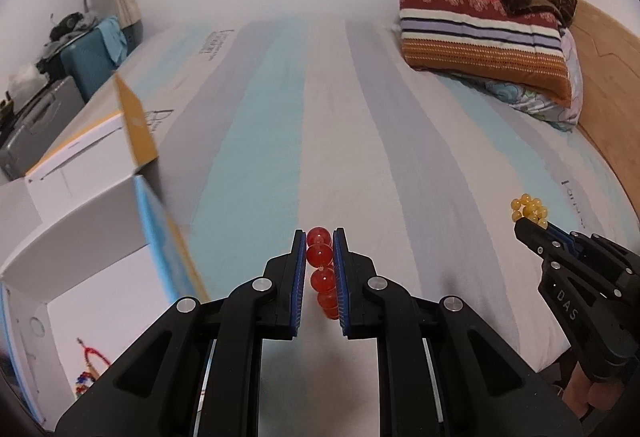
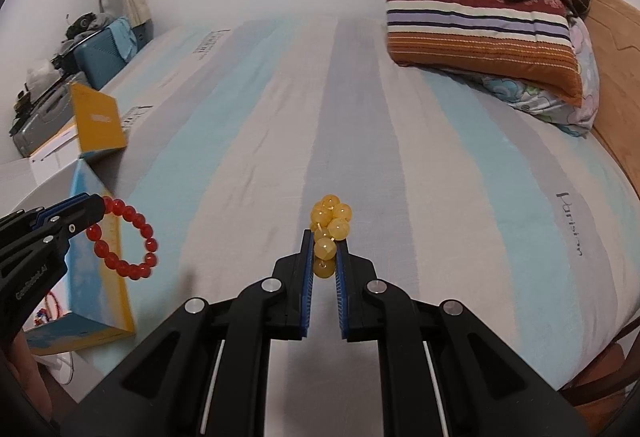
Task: Organize jewelry
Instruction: 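Carry both held bead bracelets over the open white box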
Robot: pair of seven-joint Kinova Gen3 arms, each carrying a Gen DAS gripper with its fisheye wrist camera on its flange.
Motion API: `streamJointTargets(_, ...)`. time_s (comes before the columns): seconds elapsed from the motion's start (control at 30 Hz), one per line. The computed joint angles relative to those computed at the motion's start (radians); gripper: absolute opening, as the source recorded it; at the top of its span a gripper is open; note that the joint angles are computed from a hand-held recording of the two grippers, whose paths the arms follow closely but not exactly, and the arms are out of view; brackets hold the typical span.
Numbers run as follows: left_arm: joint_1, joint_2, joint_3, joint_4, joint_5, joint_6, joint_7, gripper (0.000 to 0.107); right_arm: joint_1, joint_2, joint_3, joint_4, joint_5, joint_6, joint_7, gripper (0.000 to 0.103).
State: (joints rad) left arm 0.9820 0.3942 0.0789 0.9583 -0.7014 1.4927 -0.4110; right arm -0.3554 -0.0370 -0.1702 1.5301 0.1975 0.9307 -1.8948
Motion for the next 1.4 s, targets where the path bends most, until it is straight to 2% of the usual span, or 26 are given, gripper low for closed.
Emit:
streamJointTargets(0.1,0.009,-0.046,0.002,0.051,-0.013,0.012,0.032,0.013,-0.028,-0.003,-0.029,-0.013,0.024,0.012,-0.031,0.009)
streamJointTargets(0.2,0.022,-0.089,0.016,0.101,-0.052,0.063,0.077,0.013,-0.066,-0.001,-0.06,-0.031,0.058,0.025,-0.067,0.009)
streamJointTargets(0.47,-0.029,-0.244,0.091,0.279,-0.078,0.141,0.209,0.013,-0.215,0.053,-0.125,-0.113,0.151,0.064,-0.17,0.009)
streamJointTargets(0.67,-0.085,-0.36,0.156,0.407,-0.068,0.193,0.296,0.013,-0.345,0.106,-0.143,-0.172,0.21,0.087,-0.225,0.009)
streamJointTargets(0.97,-0.199,-0.519,0.24,0.562,-0.003,0.247,0.377,0.013,-0.517,0.199,-0.122,-0.276,0.255,0.12,-0.244,0.009)
streamJointTargets(1.17,-0.274,-0.592,0.285,0.653,0.054,0.252,0.408,0.013,-0.604,0.269,-0.1,-0.314,0.256,0.118,-0.228,0.009)
streamJointTargets(1.4,-0.367,-0.661,0.269,0.769,0.151,0.164,0.385,0.013,-0.654,0.345,-0.063,-0.342,0.211,0.124,-0.195,0.009)
